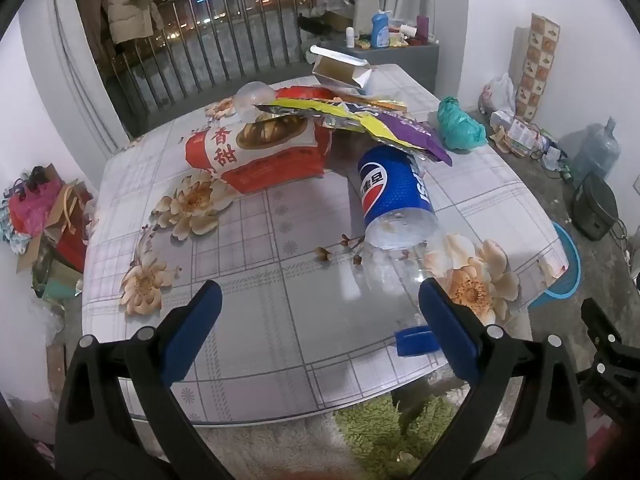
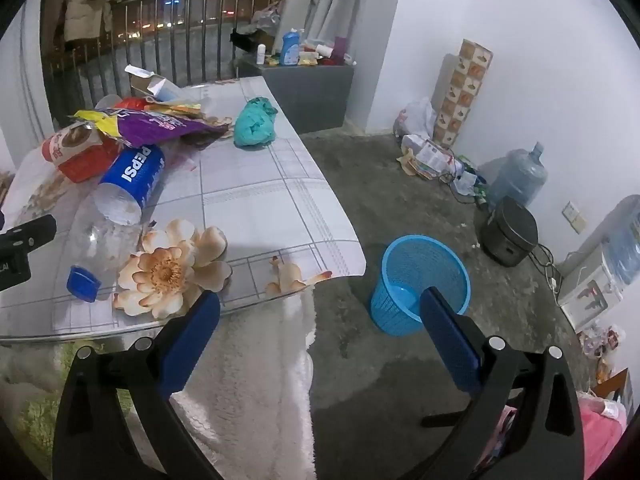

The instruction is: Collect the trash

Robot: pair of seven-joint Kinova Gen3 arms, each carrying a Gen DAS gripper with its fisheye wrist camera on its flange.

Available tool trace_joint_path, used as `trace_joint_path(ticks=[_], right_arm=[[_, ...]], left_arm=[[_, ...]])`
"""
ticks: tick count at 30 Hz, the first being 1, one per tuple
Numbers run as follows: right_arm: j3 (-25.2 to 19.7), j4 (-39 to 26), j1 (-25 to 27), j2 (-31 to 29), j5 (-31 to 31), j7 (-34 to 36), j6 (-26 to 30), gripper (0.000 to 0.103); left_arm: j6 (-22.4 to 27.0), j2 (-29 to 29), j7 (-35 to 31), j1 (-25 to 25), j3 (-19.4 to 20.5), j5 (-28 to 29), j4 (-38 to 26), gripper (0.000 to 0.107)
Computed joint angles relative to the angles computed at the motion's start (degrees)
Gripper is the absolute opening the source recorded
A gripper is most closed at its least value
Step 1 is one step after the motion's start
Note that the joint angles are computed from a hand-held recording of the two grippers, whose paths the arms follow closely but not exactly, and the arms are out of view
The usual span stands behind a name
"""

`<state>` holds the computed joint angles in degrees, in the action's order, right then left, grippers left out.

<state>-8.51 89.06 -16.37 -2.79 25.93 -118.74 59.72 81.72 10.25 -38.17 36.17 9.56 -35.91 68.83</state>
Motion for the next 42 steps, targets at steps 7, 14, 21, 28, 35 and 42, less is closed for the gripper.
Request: trace_joint_path(ticks=[7,14,21,28,35,42], right_arm=[[-0.2,0.2,0.1,-0.2,0.2,-0.4,-0.2,0.097],[0.1,-1.6,0.1,0.4,-0.6,1.0,0.4,0.097],[-0.1,0.5,0.1,-0.5,-0.3,0.3,-1.1,0.097],[-0.3,0.6,0.2,-0.5,-0.2,0.1,-1.2,0.097],[-0.3,0.4,0.2,-0.4,-0.2,0.2,-1.1,0.097],[-0.1,0.3,0.3,-0.5,-1.0,1.1,-1.1,0.097]], left_arm=[[-0.5,-0.3,0.2,-0.1,0.0,0.1,0.3,0.094],[-0.2,-0.5,-0.1,0.2,0.1,0.0,-0.2,0.094],[-1.0,-0.7,0.4,-0.4,0.1,0.3,0.9,0.094],[-0.9,-0.7,0.6,-0.8,0.3,0.4,1.2,0.094],[-0.8,-0.7,0.5,-0.9,0.3,0.5,1.1,0.094],[-0.8,-0.9,0.5,-1.0,0.3,0.6,1.3,0.094]])
